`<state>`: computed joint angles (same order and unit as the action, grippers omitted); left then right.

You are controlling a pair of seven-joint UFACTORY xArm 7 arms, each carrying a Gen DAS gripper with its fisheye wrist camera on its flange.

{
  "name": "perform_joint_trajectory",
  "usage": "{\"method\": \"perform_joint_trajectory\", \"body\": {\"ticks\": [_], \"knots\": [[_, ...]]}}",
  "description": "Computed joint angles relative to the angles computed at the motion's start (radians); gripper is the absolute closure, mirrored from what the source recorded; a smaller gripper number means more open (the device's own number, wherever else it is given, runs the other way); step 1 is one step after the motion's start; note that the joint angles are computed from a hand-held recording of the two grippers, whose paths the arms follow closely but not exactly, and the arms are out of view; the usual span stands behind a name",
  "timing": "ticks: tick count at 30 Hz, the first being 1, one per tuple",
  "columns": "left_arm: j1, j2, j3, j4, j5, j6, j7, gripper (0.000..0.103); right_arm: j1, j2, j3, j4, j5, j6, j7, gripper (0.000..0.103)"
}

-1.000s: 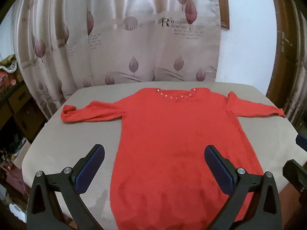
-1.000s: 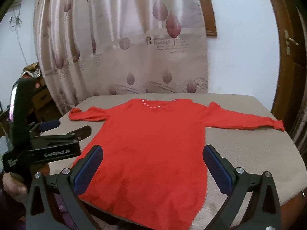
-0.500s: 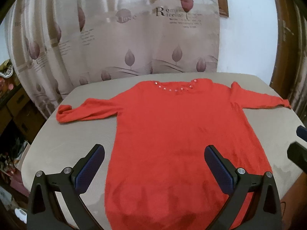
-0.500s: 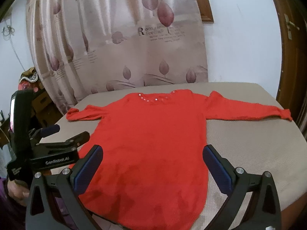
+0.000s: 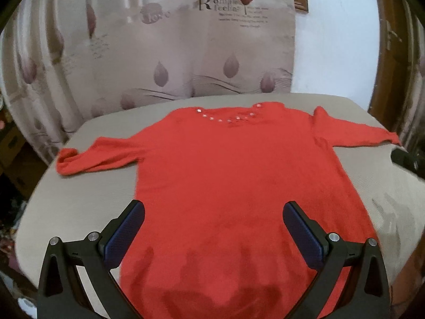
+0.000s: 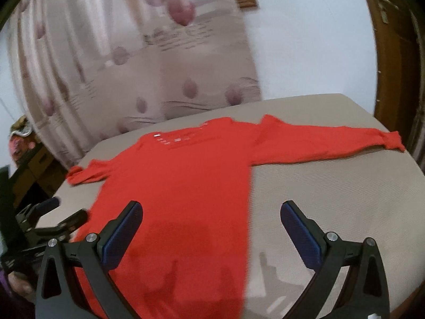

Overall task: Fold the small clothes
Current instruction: 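Position both grippers above the spread red sweater, then grasp the sleeve cuff nearest the right gripper with the right gripper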

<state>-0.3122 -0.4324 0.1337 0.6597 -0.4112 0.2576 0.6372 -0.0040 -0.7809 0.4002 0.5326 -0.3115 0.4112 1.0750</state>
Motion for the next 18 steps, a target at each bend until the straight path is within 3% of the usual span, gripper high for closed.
{"method": "perform_joint_trajectory", "body": {"ticks": [4,6,9,14,18], "knots": [[-0.103,0.069,0.084,0.023,-0.117,-0.059,0.103,0.000,-0.030,-0.062,-0.127,-0.104,0.044,-0.056,-0.016,0.004],[-0.145,0.104,0.118,0.038,-0.195,-0.079,0.166,0.000,-0.040,-0.085,-0.200,-0.154,0.080,-0.098,-0.044,0.019],[-0.201,0.138,0.152,0.051,-0.324,-0.114,0.290,0.000,-0.067,-0.088,-0.319,-0.216,0.141,-0.175,-0.107,0.033],[-0.232,0.186,0.165,0.065,-0.472,-0.140,0.458,0.000,-0.103,-0.068,-0.562,-0.281,0.272,-0.292,-0.199,0.035],[-0.197,0.213,0.141,0.085,-0.526,-0.092,0.502,0.000,-0.046,-0.036,-0.763,-0.280,0.372,-0.369,-0.290,0.035]]}}
